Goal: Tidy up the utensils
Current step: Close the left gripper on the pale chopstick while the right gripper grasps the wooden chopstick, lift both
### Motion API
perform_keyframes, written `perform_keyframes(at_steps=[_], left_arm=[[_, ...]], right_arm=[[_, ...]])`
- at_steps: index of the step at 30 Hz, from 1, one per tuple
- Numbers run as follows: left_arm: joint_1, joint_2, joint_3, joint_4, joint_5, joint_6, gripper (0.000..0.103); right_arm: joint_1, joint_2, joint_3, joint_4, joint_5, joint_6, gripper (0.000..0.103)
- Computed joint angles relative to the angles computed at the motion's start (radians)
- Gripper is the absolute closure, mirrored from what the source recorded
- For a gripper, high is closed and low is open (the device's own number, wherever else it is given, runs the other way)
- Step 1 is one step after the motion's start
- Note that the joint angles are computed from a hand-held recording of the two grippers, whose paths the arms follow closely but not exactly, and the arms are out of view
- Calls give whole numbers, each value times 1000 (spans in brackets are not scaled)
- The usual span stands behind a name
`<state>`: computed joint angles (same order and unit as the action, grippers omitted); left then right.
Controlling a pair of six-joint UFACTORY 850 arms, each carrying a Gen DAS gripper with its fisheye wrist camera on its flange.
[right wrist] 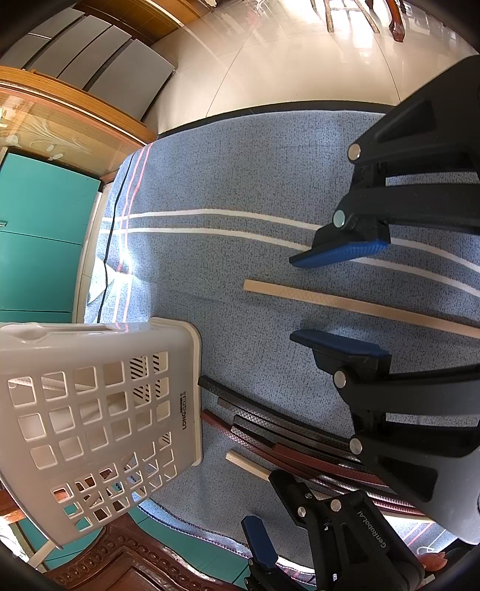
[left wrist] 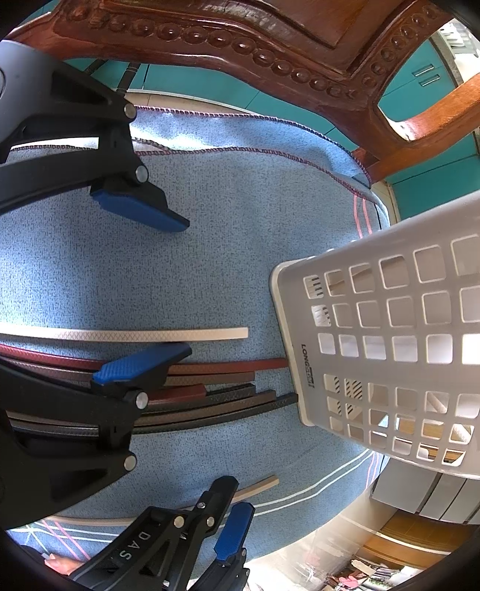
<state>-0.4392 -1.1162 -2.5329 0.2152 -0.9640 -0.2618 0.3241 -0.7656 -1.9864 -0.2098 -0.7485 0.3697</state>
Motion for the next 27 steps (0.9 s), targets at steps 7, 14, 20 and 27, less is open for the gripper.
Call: perform_keyframes(at_steps=[7,14,20,27], left_arm=[[7,-16,-36,-100,-4,56,74],[19,7,3,-150,50,34,96],[21,183,244,-128,256,9,96],[18,433,587,-214,681,168,96]], right_arm=[[0,4,0,51,7,-52,87],[-6,26,19,83,40,-67,96],[-22,128,100,148,158,-109,97],[-28,340,344,363,519,-344,96]])
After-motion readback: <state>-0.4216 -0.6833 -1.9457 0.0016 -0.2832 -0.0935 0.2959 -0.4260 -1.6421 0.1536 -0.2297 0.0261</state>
